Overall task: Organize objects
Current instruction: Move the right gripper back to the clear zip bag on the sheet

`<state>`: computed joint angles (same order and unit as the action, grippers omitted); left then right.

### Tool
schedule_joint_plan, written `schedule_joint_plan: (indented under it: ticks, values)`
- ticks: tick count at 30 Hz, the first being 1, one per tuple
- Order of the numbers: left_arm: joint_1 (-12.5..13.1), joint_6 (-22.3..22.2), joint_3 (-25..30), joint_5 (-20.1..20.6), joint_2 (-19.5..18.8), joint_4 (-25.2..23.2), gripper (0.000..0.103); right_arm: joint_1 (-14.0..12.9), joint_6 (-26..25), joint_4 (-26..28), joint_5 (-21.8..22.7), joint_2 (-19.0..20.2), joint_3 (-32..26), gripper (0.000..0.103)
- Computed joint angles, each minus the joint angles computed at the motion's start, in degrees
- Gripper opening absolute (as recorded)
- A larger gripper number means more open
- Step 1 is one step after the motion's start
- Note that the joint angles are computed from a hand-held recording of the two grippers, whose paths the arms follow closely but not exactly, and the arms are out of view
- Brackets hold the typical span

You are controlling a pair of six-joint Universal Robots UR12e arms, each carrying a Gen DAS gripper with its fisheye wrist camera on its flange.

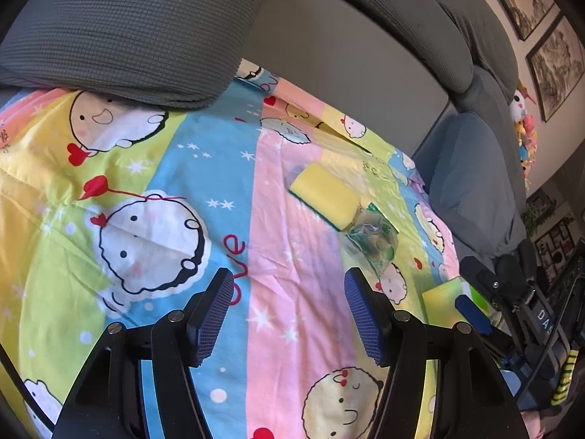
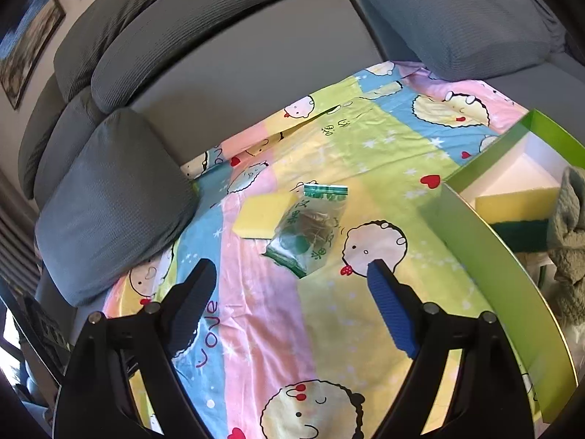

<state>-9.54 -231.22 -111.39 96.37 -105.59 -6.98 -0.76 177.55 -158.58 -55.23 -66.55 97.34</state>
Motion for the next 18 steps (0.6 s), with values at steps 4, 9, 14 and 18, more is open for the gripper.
schedule_joint_plan:
  ticks: [4,9,14,18]
  values:
    - [0.33,-0.6,-0.24,-0.72,0.0,0.81,0.063,0.16,0.68,-1.57,-0.35,0.21,0.03,0.085]
    - [0.53,-0.46,-0.06,-0.87,-0.08,-0.65,0.063,0.74,1.64,-3.96,-2.93,1.02,-0.55,0.085]
    - [0.73,-0.88,0.0,-1.39,-0.22,-1.11,0.063,0.72,4.19,-4.72,-3.32,2.59,-2.05,0.085]
    - [0.66,-0.45,0.4,-1.45,-0.42,-2.42,0.063,1.46,3.32,-3.63,-4.25,3.75,-3.44,0.085]
